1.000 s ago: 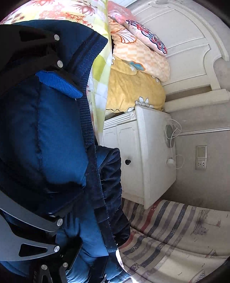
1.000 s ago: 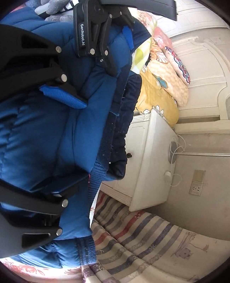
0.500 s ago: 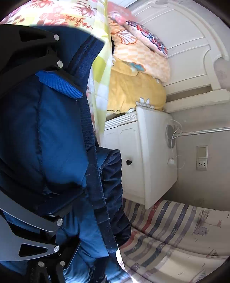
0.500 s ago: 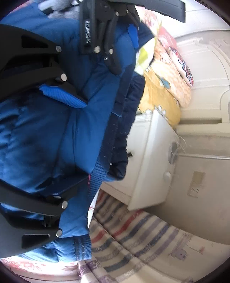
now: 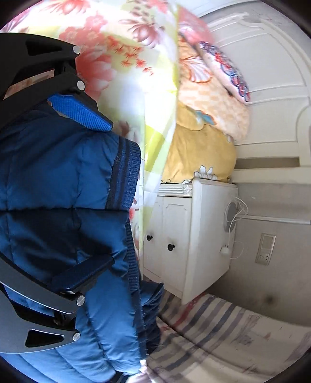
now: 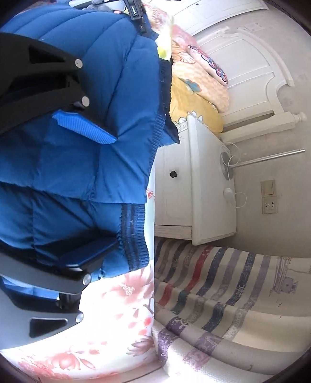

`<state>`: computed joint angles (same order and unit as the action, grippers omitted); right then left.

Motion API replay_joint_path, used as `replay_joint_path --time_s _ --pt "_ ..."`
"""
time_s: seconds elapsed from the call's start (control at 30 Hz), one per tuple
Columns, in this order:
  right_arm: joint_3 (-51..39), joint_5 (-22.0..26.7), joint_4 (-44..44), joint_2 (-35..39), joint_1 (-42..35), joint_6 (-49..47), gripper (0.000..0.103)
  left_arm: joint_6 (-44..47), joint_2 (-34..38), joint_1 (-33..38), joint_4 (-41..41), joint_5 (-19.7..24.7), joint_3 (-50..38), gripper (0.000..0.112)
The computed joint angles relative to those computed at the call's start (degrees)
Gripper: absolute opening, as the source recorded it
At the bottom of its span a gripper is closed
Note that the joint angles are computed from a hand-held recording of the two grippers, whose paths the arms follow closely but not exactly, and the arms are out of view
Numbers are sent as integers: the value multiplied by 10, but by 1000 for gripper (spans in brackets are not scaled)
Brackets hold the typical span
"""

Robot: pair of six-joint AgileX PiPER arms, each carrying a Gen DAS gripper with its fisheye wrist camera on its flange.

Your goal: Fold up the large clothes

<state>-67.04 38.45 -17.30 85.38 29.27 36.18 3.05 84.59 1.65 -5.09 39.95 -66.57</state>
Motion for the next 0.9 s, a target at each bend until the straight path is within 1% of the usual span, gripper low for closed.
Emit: replay_joint_path --time_s 0.1,0.13,0.27,0.3,0.33,0.37,0.4,0.43,0.47,0.5,0.53,0.57,0.6,0.63,0.67,0.7,0.73,0.77,0.8,0.83,0.87,0.9 --pt "17 -25 34 -11 -13 -20 79 28 -5 22 -43 -2 9 99" --pt "26 -37 44 -16 -19 -27 79 26 -7 25 -45 -5 13 99" --pt "23 -45 63 -11 -28 -46 79 17 -4 20 -37 -9 14 99" --pt "18 -39 56 -7 -25 -41 79 20 -3 22 -38 -9 13 99" --pt "9 -26 45 -2 -19 -34 81 19 -3 21 -35 -7 12 99" --pt "-14 8 40 9 -10 -37 81 -5 -2 12 -10 -1 8 99" --pt "-53 66 20 24 6 -30 81 -45 -2 -3 39 12 0 99" --pt "-91 123 -22 38 31 -15 79 -89 -10 -24 96 22 -4 98" --pt "-118 166 -66 40 62 13 78 -120 -21 -42 137 28 -5 98" --pt "-133 187 -87 31 91 26 77 -132 -53 -64 155 28 5 98" --pt "-134 185 -97 16 115 32 77 -132 -81 -80 150 27 14 98" --pt "-133 183 -121 -3 157 49 77 -128 -109 -98 142 28 23 98" --pt "-138 196 -142 -9 200 68 80 -146 -144 -138 157 36 37 99" --pt "-142 207 -156 -8 231 78 82 -184 -168 -185 195 41 53 99" --pt "-148 225 -178 2 274 92 83 -222 -180 -225 231 46 65 99" --pt "-152 235 -188 15 300 99 85 -275 -188 -281 280 54 85 99" --pt "-148 235 -186 34 319 103 86 -320 -182 -323 319 60 101 99" --pt "-145 229 -172 50 320 99 86 -367 -167 -356 364 67 116 99" --pt "-127 217 -176 68 321 119 88 -400 -142 -376 398 69 134 99" --pt "-93 187 -203 65 325 156 91 -418 -138 -375 409 50 151 99" --pt "-76 168 -209 56 321 170 92 -414 -143 -361 398 32 158 99" --pt "-78 165 -192 54 311 163 92 -387 -140 -342 363 28 149 99"
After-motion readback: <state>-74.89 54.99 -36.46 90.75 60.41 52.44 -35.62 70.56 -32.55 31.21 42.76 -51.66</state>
